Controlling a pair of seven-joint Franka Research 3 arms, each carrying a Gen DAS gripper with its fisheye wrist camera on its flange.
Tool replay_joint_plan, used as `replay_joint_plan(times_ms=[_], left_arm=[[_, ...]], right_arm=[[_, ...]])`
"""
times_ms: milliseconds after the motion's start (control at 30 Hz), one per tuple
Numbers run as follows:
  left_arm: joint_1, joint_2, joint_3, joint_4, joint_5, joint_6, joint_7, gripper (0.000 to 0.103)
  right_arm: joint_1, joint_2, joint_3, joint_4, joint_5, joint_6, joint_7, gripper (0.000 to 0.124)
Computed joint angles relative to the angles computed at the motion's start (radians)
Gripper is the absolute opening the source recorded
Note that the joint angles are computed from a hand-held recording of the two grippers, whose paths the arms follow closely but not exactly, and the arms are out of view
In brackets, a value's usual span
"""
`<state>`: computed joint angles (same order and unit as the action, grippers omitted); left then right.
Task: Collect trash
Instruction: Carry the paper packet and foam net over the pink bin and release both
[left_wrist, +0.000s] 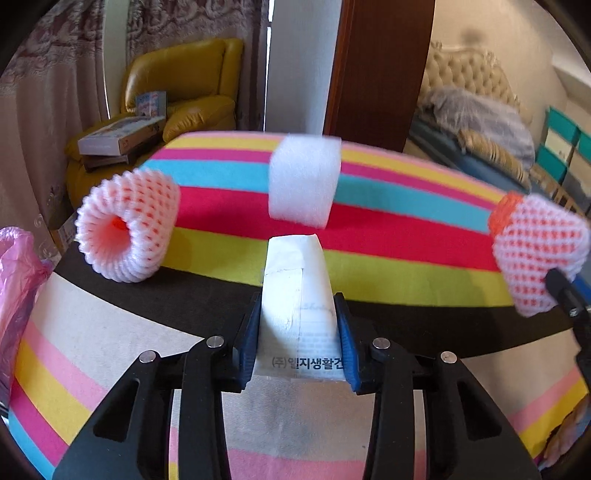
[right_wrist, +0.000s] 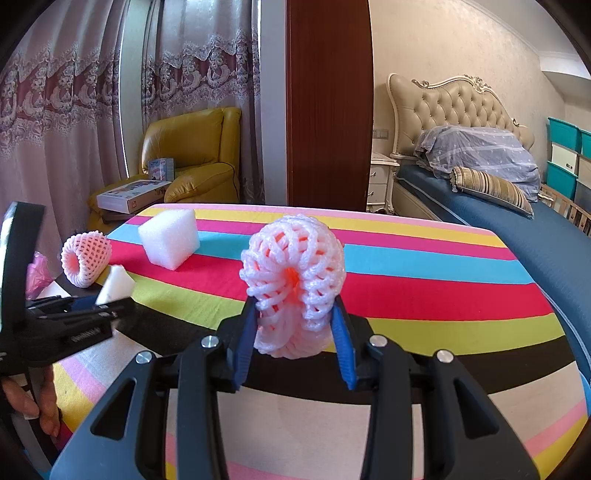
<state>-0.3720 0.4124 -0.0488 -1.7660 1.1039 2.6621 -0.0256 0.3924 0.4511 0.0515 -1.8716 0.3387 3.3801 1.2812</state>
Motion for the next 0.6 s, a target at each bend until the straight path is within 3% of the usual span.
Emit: replay_joint_plan(times_ms=[133, 233, 400, 600], left_arm=[[-0.063, -0.066, 0.046, -0.059, 0.279, -0.014, -0.254, 0.037], [-0.075, -0.1, 0.024, -0.09, 0.409, -0.085, -0.364, 0.037], [-0.055, -0.136, -0.03, -0.131, 0.519, -0.163, -0.466, 0.037], [-0.005, -0.173, -0.089, -0.174, 0.566, -0.198, -0.52, 0.037]], right_arm=[[0.009, 0.001, -0.008, 0.002, 0.006, 0.0, -0.002, 0.038], [0.024, 0.002, -0.021, 0.004, 0.014, 0.003, -0.004, 0.038], [0.042, 0.003, -0.033, 0.001, 0.026, 0.014, -0.009, 0.038], [0.059, 0.003, -0.041, -0.002, 0.042, 0.027, -0.021, 0.038]])
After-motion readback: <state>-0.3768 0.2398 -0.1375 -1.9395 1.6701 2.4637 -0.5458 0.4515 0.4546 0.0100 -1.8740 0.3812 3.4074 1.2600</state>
